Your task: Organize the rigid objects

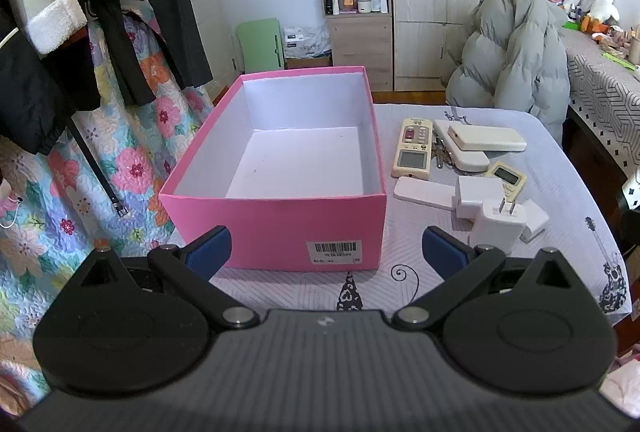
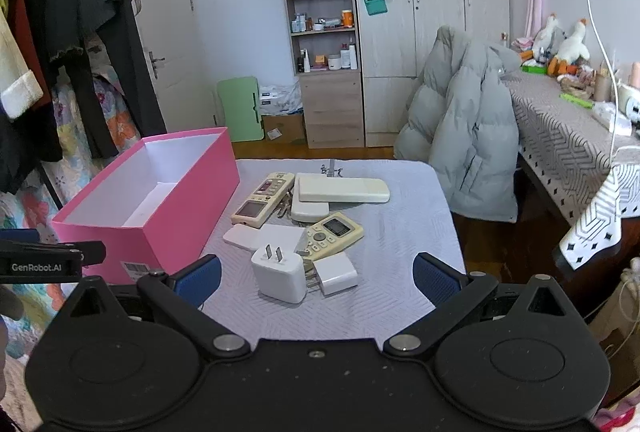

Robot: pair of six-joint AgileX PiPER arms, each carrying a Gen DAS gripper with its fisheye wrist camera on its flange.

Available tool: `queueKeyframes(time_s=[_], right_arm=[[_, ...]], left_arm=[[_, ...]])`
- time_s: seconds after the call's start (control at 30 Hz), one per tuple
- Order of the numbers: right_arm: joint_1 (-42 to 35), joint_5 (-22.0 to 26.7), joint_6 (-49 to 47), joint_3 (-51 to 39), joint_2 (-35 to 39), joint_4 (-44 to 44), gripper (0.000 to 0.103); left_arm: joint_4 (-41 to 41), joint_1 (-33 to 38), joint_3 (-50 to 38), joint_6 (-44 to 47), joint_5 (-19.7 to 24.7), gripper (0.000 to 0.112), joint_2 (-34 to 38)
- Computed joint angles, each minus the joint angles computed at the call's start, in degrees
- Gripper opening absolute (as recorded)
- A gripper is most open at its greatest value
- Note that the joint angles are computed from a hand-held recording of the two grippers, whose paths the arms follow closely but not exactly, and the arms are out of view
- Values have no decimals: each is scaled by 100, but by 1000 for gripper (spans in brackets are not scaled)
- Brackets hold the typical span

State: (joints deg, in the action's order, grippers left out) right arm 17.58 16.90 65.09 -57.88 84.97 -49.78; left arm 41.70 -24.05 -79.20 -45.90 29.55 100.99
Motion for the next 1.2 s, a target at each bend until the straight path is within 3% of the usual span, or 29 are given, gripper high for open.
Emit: queueKeyframes(time_s=[1.2], right_arm=[[35, 73, 286, 66, -7, -363, 103]], left_arm=[[-88, 66, -77, -23, 21, 103, 71]])
